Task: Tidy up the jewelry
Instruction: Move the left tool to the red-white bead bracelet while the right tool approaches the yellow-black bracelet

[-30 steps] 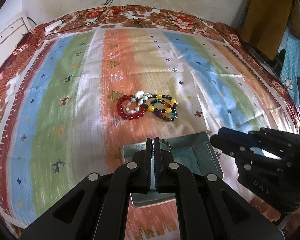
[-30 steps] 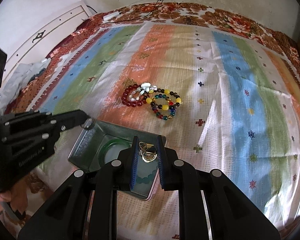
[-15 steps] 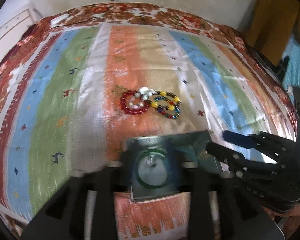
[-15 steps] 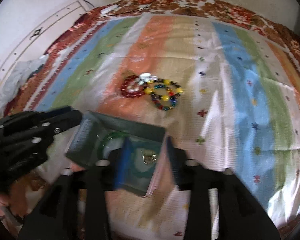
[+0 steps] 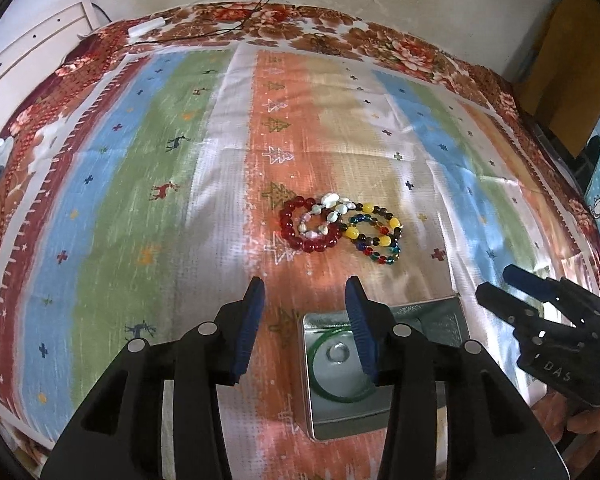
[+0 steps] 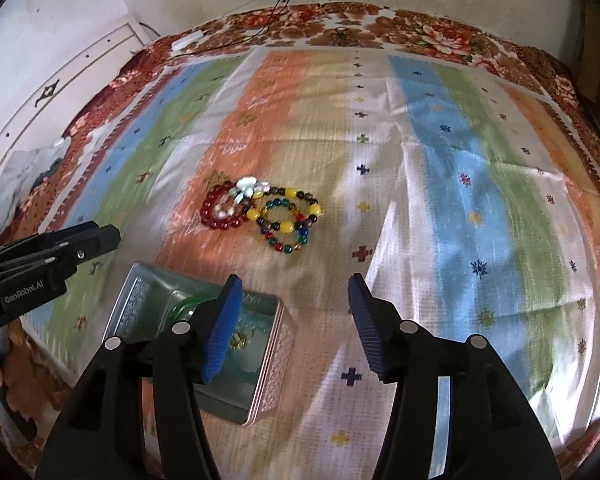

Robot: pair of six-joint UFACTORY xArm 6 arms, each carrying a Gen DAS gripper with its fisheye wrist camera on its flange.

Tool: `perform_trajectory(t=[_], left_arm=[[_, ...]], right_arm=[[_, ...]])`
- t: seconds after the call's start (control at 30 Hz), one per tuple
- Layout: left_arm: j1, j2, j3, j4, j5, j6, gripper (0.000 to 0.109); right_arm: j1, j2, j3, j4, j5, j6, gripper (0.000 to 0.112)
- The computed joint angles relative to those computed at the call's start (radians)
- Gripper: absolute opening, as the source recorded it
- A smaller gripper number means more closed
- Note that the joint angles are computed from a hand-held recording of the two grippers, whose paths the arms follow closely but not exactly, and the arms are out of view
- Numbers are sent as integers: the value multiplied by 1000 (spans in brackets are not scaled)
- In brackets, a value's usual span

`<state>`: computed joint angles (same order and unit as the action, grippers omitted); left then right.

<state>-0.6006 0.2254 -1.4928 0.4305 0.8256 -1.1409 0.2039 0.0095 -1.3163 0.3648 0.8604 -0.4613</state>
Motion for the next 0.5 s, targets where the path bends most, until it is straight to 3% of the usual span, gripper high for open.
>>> perform_trajectory(t=[0.5], left_arm=[[47,114,-135,-57,46,135,46]], right_arm=[[1,150,-149,-21,29,54,56]])
